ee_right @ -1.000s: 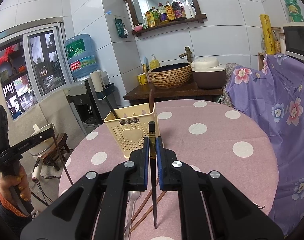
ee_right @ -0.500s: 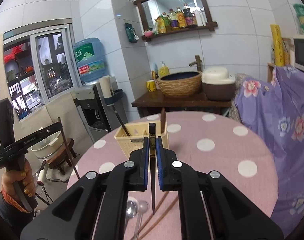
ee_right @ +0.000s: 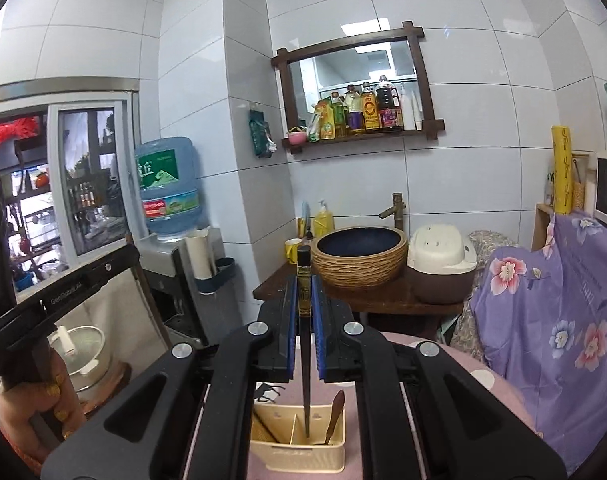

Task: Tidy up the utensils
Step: 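Lower the brown chopstick into the holder with the left tool while the right drops the gold-tipped chopstick in, then move both tools back down to the spoons and chopsticks on the table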

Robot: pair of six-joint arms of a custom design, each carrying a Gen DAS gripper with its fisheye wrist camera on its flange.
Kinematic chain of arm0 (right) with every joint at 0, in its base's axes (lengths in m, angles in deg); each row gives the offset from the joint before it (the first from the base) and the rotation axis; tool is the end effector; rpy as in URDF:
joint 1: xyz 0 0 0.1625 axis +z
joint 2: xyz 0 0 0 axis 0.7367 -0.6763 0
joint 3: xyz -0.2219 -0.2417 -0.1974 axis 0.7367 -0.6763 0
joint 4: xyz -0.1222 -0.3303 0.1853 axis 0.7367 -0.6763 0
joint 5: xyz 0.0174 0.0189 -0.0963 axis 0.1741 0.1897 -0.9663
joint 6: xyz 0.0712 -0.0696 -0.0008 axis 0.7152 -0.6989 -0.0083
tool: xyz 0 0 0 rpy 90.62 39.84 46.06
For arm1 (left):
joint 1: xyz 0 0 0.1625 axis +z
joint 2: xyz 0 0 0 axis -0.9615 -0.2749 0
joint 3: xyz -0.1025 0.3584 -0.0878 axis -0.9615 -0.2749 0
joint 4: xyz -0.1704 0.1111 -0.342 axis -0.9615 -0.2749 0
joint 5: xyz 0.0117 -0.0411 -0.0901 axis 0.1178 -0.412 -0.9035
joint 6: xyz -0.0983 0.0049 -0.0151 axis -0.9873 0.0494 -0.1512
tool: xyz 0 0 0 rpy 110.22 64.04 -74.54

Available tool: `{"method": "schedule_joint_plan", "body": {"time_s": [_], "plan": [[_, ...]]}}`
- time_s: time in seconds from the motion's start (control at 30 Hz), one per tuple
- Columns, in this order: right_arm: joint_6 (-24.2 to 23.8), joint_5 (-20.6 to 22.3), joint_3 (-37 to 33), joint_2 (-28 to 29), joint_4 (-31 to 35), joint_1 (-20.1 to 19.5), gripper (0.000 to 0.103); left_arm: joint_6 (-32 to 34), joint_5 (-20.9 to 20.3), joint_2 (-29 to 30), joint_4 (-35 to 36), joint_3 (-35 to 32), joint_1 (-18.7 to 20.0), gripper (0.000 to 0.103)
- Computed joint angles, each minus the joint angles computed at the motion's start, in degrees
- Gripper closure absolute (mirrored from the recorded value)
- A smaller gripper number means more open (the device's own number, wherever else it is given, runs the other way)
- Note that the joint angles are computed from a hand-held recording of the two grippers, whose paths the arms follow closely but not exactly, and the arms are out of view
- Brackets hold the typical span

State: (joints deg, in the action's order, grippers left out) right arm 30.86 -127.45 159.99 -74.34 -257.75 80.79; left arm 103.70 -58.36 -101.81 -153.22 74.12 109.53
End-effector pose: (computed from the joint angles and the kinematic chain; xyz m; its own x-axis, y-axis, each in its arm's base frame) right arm 0.4315 -0.4257 0.1746 -0.7903 -0.1982 0.5798 -0.6127 0.2455 -0.7513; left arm -0.2037 -0.4058 0.3795 -0.8287 0.1369 -0.5427 0.5596 0.2132 -0.8008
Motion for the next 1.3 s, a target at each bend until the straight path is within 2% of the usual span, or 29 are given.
{"method": "schedule_joint_plan", "body": {"time_s": [0.17, 0.33, 0.47, 0.63, 0.7, 0.73, 0.77, 0.8, 0.83, 0.87, 0.93, 0.97, 1.03, 1.1, 1.2, 1.3], "plan": [[-0.9, 0.0, -1.4, 5.1, -2.6, -3.2, 0.095, 2.4, -2.6, 7.5, -9.2, 0.7, 5.0, 0.095], [2.0, 0.7, 1.0, 7.3, -2.3, -6.8, 0.095, 0.6, -4.3, 9.8, -11.5, 4.1, 9.0, 0.095], [3.8, 1.1, 2.5, 8.3, -2.2, -8.6, 0.095, -0.9, -5.7, 10.6, -10.7, 5.8, 11.5, 0.095], [3.8, 1.4, 3.3, 9.3, -4.0, -9.3, 0.095, -2.5, -6.4, 11.3, -8.0, 6.2, 13.7, 0.095], [4.5, 2.6, 4.3, 8.7, -4.1, -9.6, 0.09, -3.1, -6.9, 10.2, -6.5, 6.6, 13.8, 0.094], [5.0, 2.9, 4.9, 8.3, -4.1, -9.6, 0.085, -3.6, -7.5, 9.5, -5.3, 6.9, 13.9, 0.09], [5.2, 2.9, 5.3, 8.1, -4.5, -9.5, 0.068, -4.1, -7.8, 8.6, -4.3, 7.4, 13.8, 0.084], [5.3, 3.0, 6.1, 8.0, -5.7, -9.4, 0.047, -4.6, -7.6, 7.2, -3.7, 8.3, 13.4, 0.064], [5.0, 3.3, 7.1, 7.9, -7.9, -9.3, 0.042, -4.7, -7.2, 6.1, -4.4, 9.5, 12.8, 0.039], [4.4, 3.3, 7.8, 8.0, -9.9, -9.0, 0.041, -4.5, -6.7, 5.1, -5.9, 10.9, 12.1, 0.033], [2.5, 2.5, 9.0, 8.1, -12.3, -8.1, 0.041, -4.3, -6.0, 2.4, -6.8, 13.8, 10.7, 0.028], [1.5, 1.8, 10.0, 8.1, -13.3, -7.6, 0.038, -4.8, -5.8, 0.1, -4.4, 15.3, 10.0, 0.025], [0.3, 0.6, 12.1, 8.1, -15.3, -6.7, 0.026, -6.5, -4.8, -4.5, -1.1, 18.8, 8.3, 0.011], [0.0, 0.2, 14.6, 7.8, -16.5, -6.1, 0.021, -6.9, -3.8, -7.8, -0.2, 22.1, 6.9, 0.005], [0.6, -1.2, 18.5, 7.9, -17.8, -5.5, 0.018, -9.4, 0.3, -13.4, 4.5, 27.2, 4.3, 0.005], [2.3, -2.4, 22.2, 8.6, -19.2, -5.4, 0.016, -14.6, 2.0, -20.0, 13.7, 31.2, 3.8, 0.005]]}}
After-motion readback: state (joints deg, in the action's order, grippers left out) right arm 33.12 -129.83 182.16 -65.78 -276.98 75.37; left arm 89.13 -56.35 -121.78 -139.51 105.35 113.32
